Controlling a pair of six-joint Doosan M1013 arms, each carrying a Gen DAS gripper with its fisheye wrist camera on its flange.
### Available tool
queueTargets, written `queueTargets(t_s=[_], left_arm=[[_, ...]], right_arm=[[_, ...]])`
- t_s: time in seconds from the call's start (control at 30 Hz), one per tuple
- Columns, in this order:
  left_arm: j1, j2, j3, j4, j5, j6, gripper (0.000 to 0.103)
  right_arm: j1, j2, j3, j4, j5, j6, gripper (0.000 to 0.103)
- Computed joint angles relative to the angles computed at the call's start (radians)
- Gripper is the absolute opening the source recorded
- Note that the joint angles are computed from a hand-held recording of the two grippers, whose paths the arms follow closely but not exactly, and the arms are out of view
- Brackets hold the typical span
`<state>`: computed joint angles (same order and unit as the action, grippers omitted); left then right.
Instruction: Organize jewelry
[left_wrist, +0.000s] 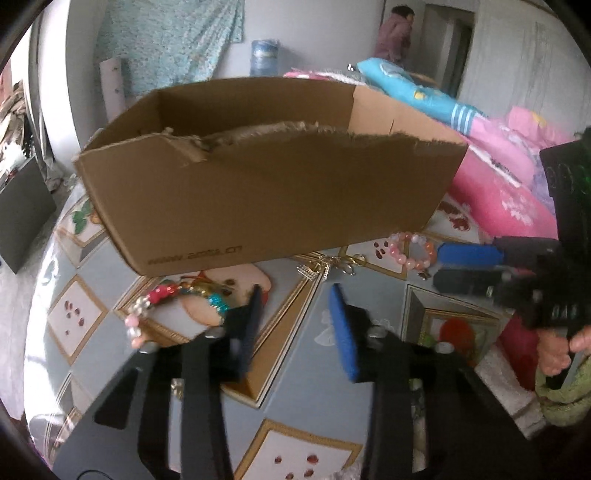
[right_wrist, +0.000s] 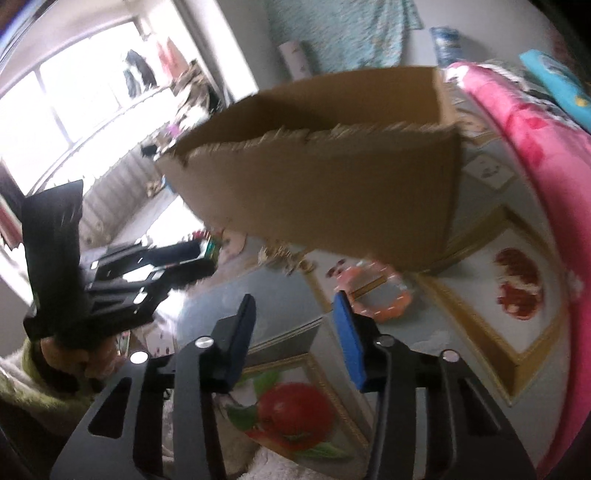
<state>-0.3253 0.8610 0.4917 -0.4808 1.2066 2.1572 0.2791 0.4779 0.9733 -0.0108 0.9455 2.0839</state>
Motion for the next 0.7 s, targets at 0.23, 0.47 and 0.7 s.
queueTargets(t_s=[0.23,0.47,0.7], left_arm=[[-0.025,0.071,-0.120,0.078,0.059,-0.011,0.015],[-0.041,0.126,-0.222,0.124,0.107,0.000,0.015],[-0.041,0.164,-0.302,0.111,0.165,0.000,0.015]], right_arm=[[-0.007,0.036,-0.034,0.050,0.039,-0.062,0.032],[-0.019,0.048,-0.041,0.037,0.052,-0.034,0.026],[-0.032,0.023,0.002,0.081,-0.012,-0.030,0.026]])
